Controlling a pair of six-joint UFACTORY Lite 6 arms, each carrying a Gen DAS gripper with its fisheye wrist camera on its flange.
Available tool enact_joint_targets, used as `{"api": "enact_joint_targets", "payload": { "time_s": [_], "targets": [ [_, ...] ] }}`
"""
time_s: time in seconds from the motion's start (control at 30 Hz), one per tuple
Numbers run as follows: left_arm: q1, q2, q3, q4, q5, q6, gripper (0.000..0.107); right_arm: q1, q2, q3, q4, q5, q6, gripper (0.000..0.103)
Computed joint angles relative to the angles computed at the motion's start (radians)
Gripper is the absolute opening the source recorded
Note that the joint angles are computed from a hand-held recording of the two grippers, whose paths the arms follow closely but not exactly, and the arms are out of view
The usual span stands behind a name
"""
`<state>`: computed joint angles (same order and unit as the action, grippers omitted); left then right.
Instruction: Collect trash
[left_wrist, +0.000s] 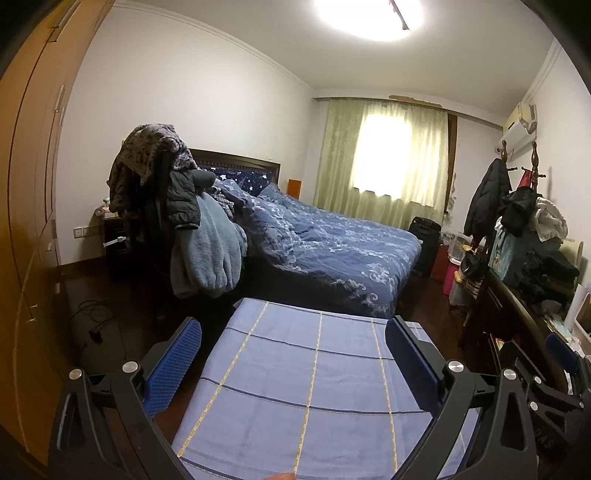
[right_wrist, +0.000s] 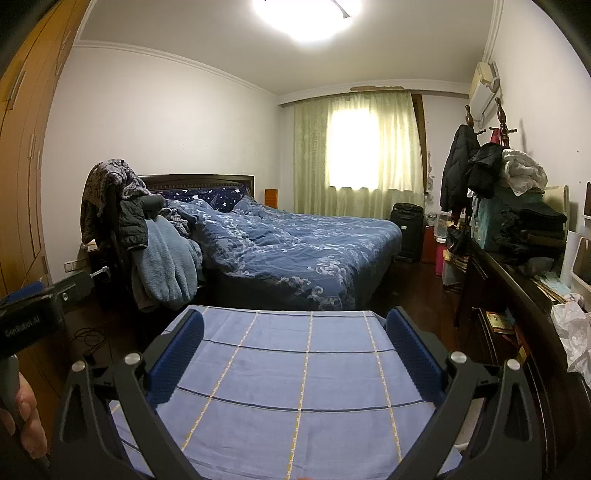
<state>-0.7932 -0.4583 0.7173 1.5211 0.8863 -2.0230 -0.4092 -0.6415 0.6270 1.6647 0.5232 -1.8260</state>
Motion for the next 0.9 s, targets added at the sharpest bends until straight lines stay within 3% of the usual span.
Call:
{"api": "enact_joint_targets", "payload": {
  "time_s": [0.9],
  "targets": [
    [-0.001, 0.012, 0.01, 0.0, 0.0, 0.004, 0.099, -0.023, -0.001, 0.0, -0.014, 0.021, 0.004, 0.1]
  ]
}}
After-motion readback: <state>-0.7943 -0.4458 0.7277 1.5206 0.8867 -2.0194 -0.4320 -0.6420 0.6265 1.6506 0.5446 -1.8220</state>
